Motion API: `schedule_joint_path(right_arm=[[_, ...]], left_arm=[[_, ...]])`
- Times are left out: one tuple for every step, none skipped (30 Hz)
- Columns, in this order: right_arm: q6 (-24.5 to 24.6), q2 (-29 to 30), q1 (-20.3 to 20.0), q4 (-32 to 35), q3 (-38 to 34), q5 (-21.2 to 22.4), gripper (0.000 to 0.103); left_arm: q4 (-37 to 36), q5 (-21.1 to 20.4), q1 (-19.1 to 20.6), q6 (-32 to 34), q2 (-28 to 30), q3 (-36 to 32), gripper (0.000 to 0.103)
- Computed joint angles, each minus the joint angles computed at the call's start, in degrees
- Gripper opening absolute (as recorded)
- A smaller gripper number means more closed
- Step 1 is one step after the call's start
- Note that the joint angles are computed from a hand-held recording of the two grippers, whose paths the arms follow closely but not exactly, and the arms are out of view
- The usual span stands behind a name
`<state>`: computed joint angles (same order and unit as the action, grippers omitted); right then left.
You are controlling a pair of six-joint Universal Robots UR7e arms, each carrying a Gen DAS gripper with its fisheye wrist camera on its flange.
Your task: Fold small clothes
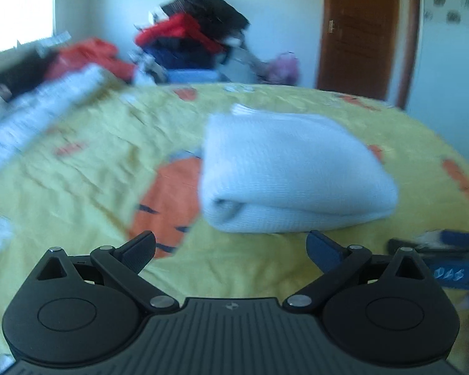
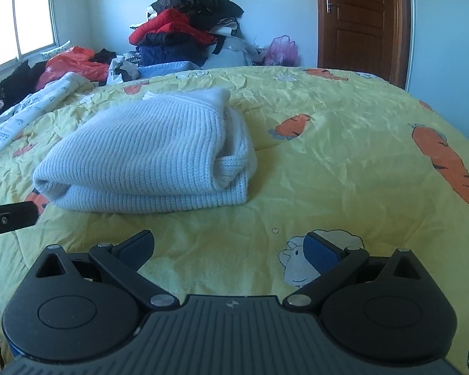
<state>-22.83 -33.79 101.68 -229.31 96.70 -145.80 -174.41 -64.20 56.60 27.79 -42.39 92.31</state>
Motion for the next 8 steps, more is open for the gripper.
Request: schedule_joint_path(right_arm=[[0.33, 0.04, -0.03, 0.05, -0.01, -0.1, 0.103], [0.75, 0.01, -0.1, 0.37, -0.01, -0.21, 0.103], [1.22, -0.1, -0.16, 0.68, 0.09, -0.3, 0.103], [1.82, -0.25, -0.28, 0.8, 0.29, -0.21, 0.103], [2.46, -0.42, -0.39, 0.89, 0.52, -0.08, 0.103], [3.19, -0.63, -0.52, 1.1, 0.77, 0.03, 0.103], [4.12, -1.05, -0.71, 1.63, 1.04, 0.15, 0.103], [4.47, -1.36, -0.88, 1.98, 1.13, 0.23, 0.103]], left_arm=[[0.1, -0.31, 0.01, 0.07, -0.13, 0.15, 0.103], [0.25, -0.59, 0.04, -0.5, -0.22, 0.25, 0.103], [0.18, -0.64, 0.11, -0.6, -0.22, 0.21, 0.103], [0.46, -0.92, 0.21, -0.38, -0.29, 0.13, 0.103], [1.08, -1.25, 0.37, -0.35, -0.34, -0.05, 0.103], [2.51, -1.39, 0.54, -1.06, -0.24, -0.71, 0.103], [4.41, -2.16, 0.88, -1.68, -0.27, -1.49, 0.103], [7.04, -3.23, 1.31, -2.0, -0.38, -2.5, 0.103]])
